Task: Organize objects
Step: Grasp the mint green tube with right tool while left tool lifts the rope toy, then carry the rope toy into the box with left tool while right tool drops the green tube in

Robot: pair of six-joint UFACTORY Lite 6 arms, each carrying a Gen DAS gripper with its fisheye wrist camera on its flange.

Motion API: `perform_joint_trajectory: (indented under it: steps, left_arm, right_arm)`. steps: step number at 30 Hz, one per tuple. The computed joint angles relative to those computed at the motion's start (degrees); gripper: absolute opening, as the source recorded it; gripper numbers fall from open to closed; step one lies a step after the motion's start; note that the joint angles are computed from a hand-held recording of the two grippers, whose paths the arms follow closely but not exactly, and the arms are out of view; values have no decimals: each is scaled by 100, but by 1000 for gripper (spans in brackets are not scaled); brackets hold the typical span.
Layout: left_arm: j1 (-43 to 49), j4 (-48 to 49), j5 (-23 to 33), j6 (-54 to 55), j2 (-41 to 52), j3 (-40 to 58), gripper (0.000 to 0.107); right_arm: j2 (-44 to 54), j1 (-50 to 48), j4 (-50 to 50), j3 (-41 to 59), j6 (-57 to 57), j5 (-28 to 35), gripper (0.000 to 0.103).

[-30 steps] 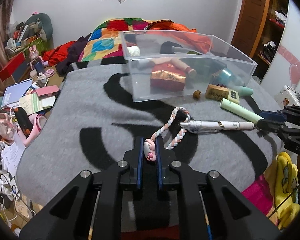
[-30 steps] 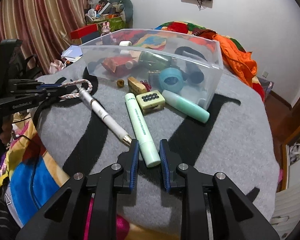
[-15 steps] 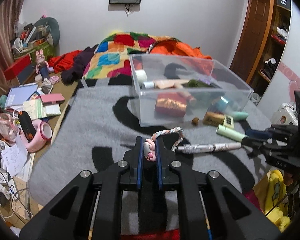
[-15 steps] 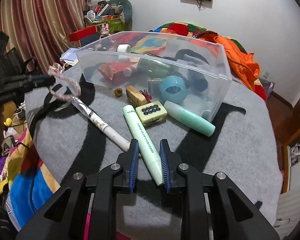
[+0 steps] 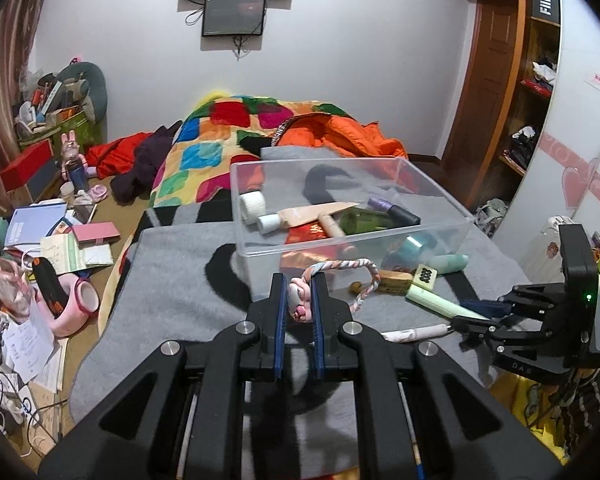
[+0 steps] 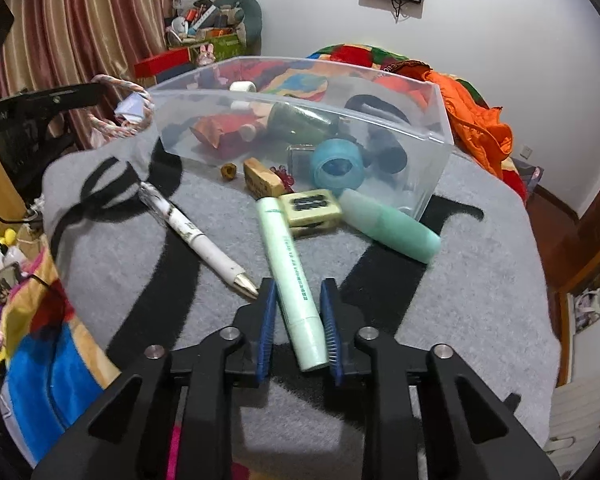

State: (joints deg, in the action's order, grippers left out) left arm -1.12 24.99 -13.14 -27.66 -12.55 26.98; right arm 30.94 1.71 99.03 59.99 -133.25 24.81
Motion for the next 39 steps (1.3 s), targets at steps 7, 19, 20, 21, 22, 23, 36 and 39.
perform_joint_trajectory:
  steps: [7, 19, 20, 21, 22, 23, 36, 39]
  left_arm:
    - [-230, -269, 27, 149, 126, 272, 11]
    - [-387, -179, 27, -21, 443, 809, 11]
    - [-386, -195, 27, 1, 468, 850, 11]
    - [-397, -218, 28, 29, 496, 897, 11]
    - [-402, -259, 22, 67, 536, 951, 11]
    - [-407, -277, 17, 73, 584, 1015, 11]
    - [-257, 134, -14, -423, 1390, 1883, 11]
    - [-214, 185, -27, -448, 1747, 2134, 11]
  right_arm:
    - [-671, -252, 386, -679, -395, 545, 14]
    - [-1450, -431, 391, -790, 287, 1077, 14]
    - [-1466, -399, 427, -742, 334, 1066, 14]
    - [-1473, -387, 439, -702, 372, 1054, 14]
    - [-1473, -384, 425, -649, 428, 1058, 14]
    - [-1468, -364, 422, -585, 500, 1057, 14]
    - [-1034, 73, 884, 698, 978, 669, 14]
    - [-809, 276, 1264, 1017, 673, 215, 14]
